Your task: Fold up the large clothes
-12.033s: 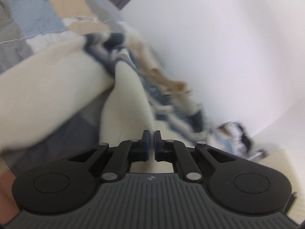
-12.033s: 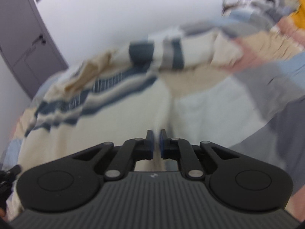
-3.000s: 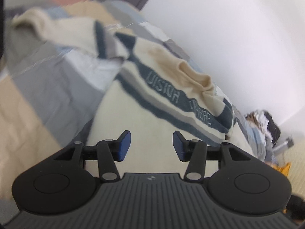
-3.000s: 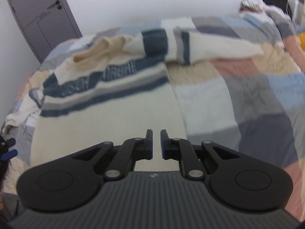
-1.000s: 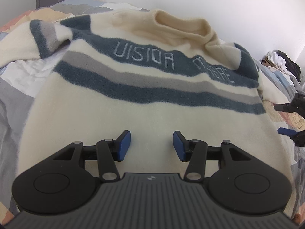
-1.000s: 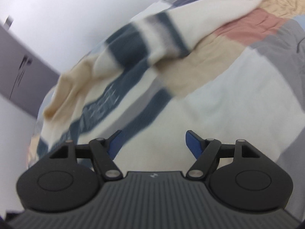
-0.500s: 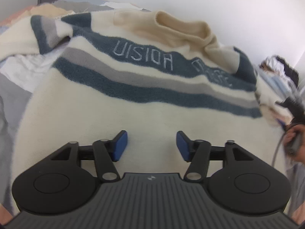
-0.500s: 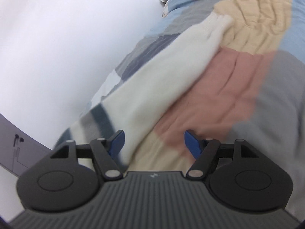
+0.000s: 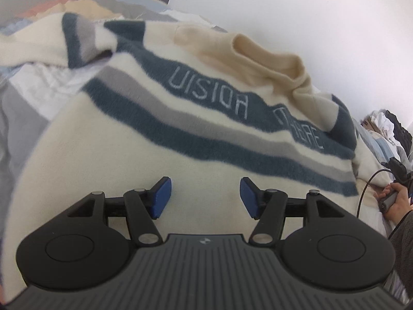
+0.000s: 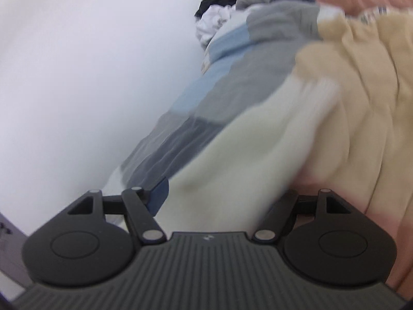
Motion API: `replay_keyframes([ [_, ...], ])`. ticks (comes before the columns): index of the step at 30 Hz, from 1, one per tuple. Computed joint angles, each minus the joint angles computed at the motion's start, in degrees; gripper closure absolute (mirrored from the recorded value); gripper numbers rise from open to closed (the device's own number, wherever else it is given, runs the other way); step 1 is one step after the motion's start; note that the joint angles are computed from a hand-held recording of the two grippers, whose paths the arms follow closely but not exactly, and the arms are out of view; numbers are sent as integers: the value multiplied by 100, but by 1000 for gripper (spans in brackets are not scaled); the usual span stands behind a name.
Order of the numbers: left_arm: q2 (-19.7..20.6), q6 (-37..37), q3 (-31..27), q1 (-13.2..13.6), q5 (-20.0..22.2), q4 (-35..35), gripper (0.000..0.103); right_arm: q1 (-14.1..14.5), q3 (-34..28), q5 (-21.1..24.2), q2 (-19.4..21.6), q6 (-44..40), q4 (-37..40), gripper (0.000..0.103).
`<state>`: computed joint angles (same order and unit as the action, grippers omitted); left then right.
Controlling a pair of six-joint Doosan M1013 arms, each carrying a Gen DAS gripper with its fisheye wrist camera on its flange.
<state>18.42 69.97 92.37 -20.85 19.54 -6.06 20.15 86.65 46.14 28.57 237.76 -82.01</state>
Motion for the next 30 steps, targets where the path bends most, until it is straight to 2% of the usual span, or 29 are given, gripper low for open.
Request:
replay_keyframes([
  [1,4,-180,-2,-11,-16,216,38,-42,-68,119,16,-204,178,34],
  [2,14,-268,-10,-5,9,281,38,-63,-193,376,46,-563,528,44],
  [3,26,-212,-20,18,59,139,38,-83,-303,582,70,-775,772,50],
  [4,35,-179,-25,37,84,18,38,-135,-295,576,40,-881,850,60],
  [5,40,-180,-31,43,85,-15,38,-173,-322,576,10,-1228,1031,76],
  [6,47,-203,-50,44,105,7,38,-202,-384,615,-1,-1662,1219,86],
  [7,58,-213,-76,41,135,7,38,-248,-427,585,-13,-2023,1331,90],
  [8,67,-237,-100,39,167,0,38,-281,-444,559,-40,-2272,1331,92],
  [10,69,-323,-123,30,200,74,38,-235,-522,847,-76,-2610,1095,93],
  [12,38,-671,-91,5,161,469,38,-144,-513,1167,-202,-2533,810,93],
  [14,10,-986,-66,-7,131,846,38,-149,-511,1268,-364,-2357,675,93],
  [18,-29,-945,-29,40,83,738,38,-30,-718,1441,-552,-2779,187,94],
  [21,-40,-632,-27,96,130,319,38,127,-915,1442,-613,-3067,35,94],
  [24,-116,-821,80,110,0,288,38,324,-1179,1431,-583,-3450,-63,94],
  [26,-186,-1173,149,78,-61,764,38,473,-1360,1357,-536,-3747,-123,93],
  [28,-222,-926,151,87,-62,691,38,619,-1495,1201,-503,-3914,-222,93],
  [30,-286,-1150,176,60,-154,1106,38,767,-1691,1077,-433,-4240,-216,93],
])
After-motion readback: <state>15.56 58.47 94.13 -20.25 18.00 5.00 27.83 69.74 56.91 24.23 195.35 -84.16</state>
